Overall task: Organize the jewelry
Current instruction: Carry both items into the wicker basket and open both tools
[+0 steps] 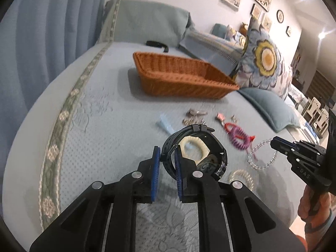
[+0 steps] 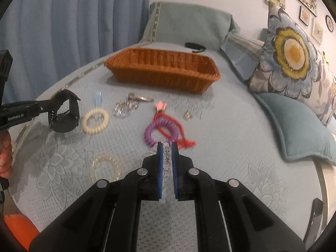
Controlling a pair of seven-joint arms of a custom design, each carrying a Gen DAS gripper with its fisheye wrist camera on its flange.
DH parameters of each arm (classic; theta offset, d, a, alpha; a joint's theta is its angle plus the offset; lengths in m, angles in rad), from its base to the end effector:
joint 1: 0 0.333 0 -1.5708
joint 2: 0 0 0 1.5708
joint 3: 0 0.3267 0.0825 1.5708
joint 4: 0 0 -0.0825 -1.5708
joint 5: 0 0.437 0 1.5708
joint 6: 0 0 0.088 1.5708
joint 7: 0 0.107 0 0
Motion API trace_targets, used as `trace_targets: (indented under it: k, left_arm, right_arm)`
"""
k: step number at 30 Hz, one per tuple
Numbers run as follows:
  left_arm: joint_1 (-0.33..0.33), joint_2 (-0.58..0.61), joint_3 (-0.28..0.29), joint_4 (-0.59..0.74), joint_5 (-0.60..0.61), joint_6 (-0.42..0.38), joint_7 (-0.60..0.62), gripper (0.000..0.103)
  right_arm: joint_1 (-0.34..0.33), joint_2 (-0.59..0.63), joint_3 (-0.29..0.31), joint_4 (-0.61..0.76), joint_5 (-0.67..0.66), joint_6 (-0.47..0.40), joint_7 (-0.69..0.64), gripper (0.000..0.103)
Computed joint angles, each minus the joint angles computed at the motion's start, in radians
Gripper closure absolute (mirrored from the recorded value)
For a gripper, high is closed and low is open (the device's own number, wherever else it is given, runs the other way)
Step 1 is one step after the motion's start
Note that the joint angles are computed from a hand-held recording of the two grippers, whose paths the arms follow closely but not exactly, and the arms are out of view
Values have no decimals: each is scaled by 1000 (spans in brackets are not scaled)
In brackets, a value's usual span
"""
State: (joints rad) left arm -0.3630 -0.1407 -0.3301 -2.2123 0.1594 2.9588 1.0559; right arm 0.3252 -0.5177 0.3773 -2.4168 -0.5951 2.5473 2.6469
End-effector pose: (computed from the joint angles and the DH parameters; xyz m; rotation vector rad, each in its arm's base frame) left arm 0.4491 -0.3959 0.5253 -1.5052 2.1285 -1.1644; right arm 0.3608 0.3362 0.5407 -1.7448 1.6753 -0.7696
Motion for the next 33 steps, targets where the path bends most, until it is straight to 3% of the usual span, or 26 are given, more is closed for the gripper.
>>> trace_targets:
  k: [10, 16, 20, 24, 28, 33]
  left_arm:
    - [19, 84, -9, 136, 104, 18, -66, 91]
    - [-7, 212, 36, 327, 252, -12, -155, 91]
    - [-51, 335, 80, 497, 286, -59, -158, 91]
    - [-95, 472, 109, 677, 266, -134, -102, 91]
    - [-140, 590, 140, 829, 248, -223, -54, 91]
    - [-162, 666, 160, 915, 215, -282, -8, 90]
  right_arm:
    - [-73, 30, -11, 87, -70, 70, -13, 97]
    - [-130, 164, -26, 241, -161, 111, -24, 97]
    - [-115, 297, -79, 362, -183, 138, -40, 97]
    - [-58, 454, -171, 479, -49, 195, -173, 97]
    - [-14, 558, -230, 548, 116, 196, -301, 97]
    - [17, 613, -292, 574, 170, 163, -318, 97]
